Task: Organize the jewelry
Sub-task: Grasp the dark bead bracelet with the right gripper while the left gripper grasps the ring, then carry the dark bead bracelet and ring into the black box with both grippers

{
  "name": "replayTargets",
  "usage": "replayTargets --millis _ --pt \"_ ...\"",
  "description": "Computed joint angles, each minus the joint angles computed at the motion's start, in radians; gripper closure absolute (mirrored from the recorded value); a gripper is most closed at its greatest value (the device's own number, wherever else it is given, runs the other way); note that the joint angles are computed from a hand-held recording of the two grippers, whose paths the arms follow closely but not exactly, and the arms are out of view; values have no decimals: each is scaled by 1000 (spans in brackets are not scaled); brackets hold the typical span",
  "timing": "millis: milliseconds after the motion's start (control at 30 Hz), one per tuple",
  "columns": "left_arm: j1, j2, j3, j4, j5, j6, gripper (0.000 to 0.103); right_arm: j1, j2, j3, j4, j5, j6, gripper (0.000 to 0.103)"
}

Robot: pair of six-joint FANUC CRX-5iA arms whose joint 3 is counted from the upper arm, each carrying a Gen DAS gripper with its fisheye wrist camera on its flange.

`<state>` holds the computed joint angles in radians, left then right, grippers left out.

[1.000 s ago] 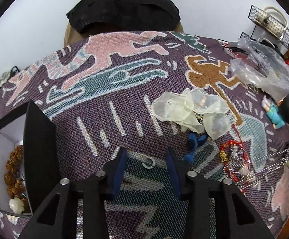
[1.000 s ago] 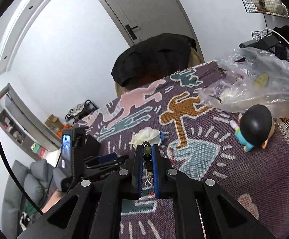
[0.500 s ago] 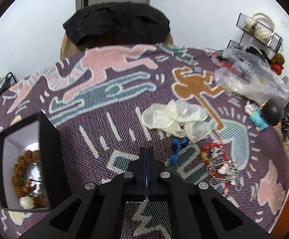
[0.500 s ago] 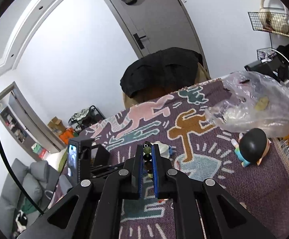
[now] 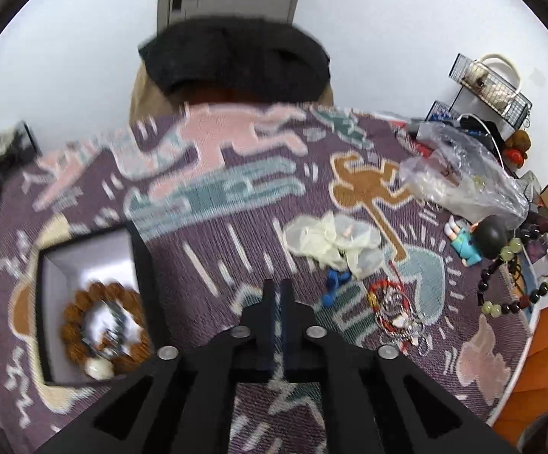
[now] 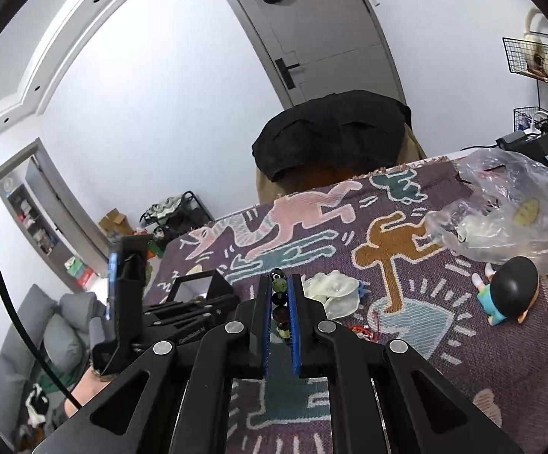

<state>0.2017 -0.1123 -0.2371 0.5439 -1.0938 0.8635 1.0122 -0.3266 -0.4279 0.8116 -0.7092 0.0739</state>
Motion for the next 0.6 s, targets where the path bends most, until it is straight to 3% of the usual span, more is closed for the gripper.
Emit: replayTargets --millis 67,100,133,267,300,333,400,600 --pt "-4 28 10 -3 -36 26 62 1 -3 -7 -3 -2 -6 94" --pt "-7 28 0 2 -28 27 37 -1 -4 -9 -7 -3 -6 94" --pt "-9 21 -14 9 -10 21 25 -3 -8 -16 -9 -5 -10 94" --pt "-41 13 -31 -24 59 31 25 -15 -29 -44 -20 -2 -26 94" --pt "-48 17 -29 -35 66 37 33 -20 -35 -52 -22 2 -31 94" --pt "-59 24 -19 -62 72 49 50 -25 -42 -63 -19 6 -39 94" --pt "-82 46 12 -130 66 88 69 -30 -51 -78 -13 9 -55 94" --pt "-116 88 38 -194 62 136 71 -50 -79 -125 -18 37 -86 94"
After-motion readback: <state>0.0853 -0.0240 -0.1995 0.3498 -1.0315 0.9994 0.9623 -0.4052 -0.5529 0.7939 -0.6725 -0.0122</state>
